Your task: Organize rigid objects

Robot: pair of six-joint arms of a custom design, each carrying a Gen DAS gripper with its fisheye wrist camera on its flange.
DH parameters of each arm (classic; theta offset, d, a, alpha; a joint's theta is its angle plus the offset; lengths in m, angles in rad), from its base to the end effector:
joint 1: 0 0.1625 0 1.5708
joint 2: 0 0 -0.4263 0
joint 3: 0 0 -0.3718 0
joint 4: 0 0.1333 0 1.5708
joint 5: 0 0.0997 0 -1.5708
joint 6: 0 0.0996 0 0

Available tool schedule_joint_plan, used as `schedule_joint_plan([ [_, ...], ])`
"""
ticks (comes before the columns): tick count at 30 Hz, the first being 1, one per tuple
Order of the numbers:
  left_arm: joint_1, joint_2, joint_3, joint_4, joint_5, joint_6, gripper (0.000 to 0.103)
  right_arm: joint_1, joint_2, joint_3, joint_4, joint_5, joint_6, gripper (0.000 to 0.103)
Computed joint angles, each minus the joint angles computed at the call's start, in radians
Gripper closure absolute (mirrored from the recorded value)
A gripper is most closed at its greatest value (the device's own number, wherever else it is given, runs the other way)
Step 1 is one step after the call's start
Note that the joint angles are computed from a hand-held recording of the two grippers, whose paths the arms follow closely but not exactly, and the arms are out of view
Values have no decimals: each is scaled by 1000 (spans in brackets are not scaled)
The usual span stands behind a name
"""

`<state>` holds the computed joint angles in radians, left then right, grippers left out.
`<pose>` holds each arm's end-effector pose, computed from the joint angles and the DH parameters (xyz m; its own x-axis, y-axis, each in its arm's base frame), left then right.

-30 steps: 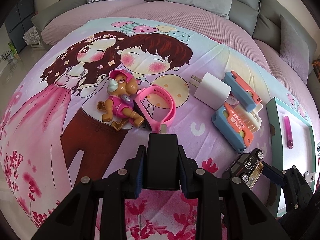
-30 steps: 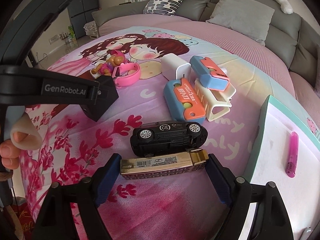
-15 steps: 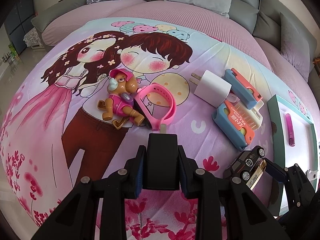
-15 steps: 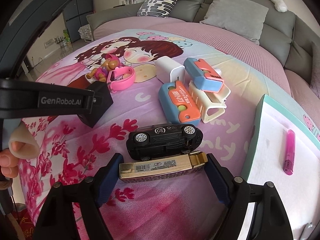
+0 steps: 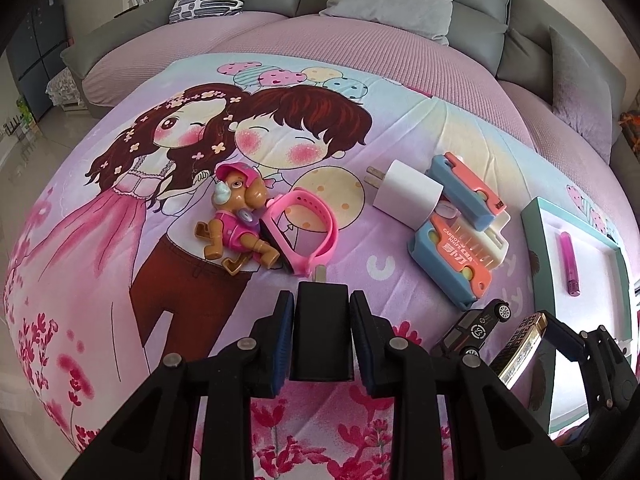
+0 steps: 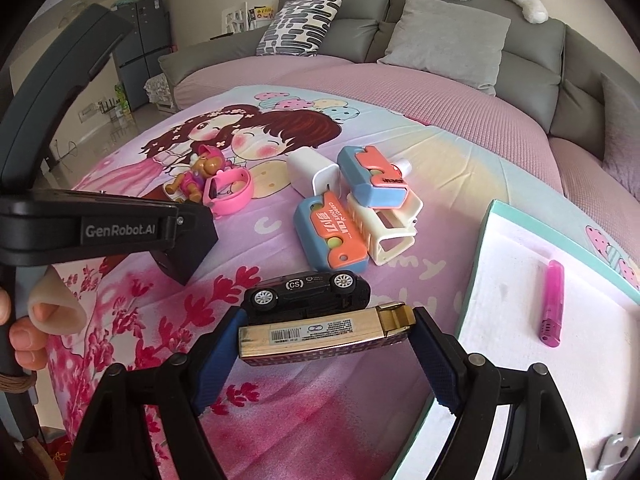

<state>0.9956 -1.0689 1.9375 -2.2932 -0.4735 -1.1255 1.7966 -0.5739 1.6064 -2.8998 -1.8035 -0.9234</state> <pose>-0.1060 -0.5715 0.1929 -0.6201 -0.5955 -0.5107 -0.0498 0.6796 -0.7319 0.2580 -0.6305 0.0112 -0.4103 -0.8353 0.3661 -0.8976 0.4408 -0.0003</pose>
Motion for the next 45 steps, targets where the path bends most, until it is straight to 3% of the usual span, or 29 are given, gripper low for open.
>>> schedule_joint_plan([
  [15,-19,19,-32,67,27,-20,73,-8,-17,4,-2,24,19,19],
  [21,-65,17,-28,39,86,7,73,-11,-47,25,-86,53,49,19],
  [27,-97,79,-44,-203,106,231,73,-32,-69,13,-147,32,111,19],
  [33,-110,188,-120,-368,76,447,73,-67,-68,-32,-215,-85,199,19],
  [40,-112,308,-227,-409,-16,634,73,-104,-51,-103,-304,-280,321,19],
  [45,-117,374,-286,-409,-59,715,73,-123,-65,-111,-307,-294,385,19],
])
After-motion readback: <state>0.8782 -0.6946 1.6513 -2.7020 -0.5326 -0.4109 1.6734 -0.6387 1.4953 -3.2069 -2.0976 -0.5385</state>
